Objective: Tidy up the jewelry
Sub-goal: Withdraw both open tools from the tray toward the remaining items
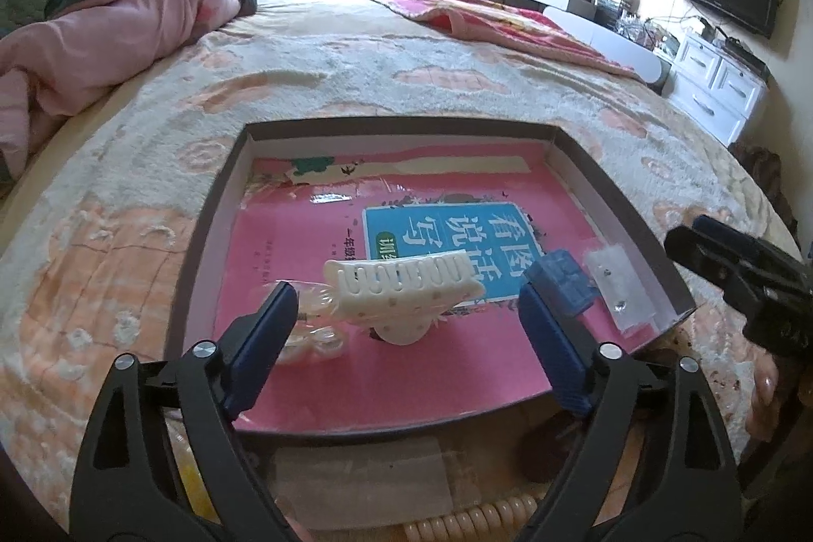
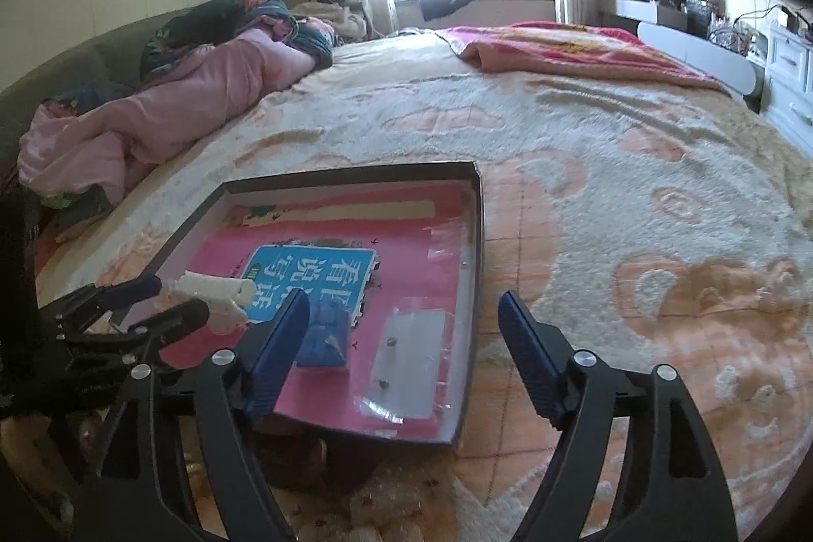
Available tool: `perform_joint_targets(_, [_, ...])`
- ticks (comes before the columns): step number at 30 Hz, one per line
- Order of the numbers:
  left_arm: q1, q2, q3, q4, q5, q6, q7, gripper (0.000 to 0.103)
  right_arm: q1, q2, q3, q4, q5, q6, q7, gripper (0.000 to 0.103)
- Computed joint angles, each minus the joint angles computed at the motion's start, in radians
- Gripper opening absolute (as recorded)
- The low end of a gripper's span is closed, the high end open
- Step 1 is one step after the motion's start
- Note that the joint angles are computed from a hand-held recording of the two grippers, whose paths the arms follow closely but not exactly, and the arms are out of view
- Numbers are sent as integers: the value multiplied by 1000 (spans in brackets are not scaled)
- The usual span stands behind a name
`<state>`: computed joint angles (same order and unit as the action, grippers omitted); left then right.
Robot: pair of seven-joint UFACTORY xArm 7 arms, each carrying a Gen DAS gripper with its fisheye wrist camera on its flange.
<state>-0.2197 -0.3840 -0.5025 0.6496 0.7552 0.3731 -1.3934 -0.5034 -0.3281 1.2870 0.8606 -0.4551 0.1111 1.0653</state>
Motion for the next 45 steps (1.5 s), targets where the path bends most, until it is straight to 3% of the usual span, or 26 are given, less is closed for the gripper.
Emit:
perform_joint_targets(11, [-27,-147,-14,-62,-91,41,22,91,191,-92,-149,-61,-10,18,29,82])
perform_joint_targets(25, [-46,-393,-56,-156,-271,117,93,91,433,-184,-312,-126,-43,50,63,84])
perform_joint_targets(33, [-82,-502,-72,-207,-345,180,120,91,514,-193,-326,-137,-52,70,67,84])
perform_joint_targets(45, [-147,-607,-87,-261,-409,295,131,91,533,-165,-269,-117,-85,89,83,84])
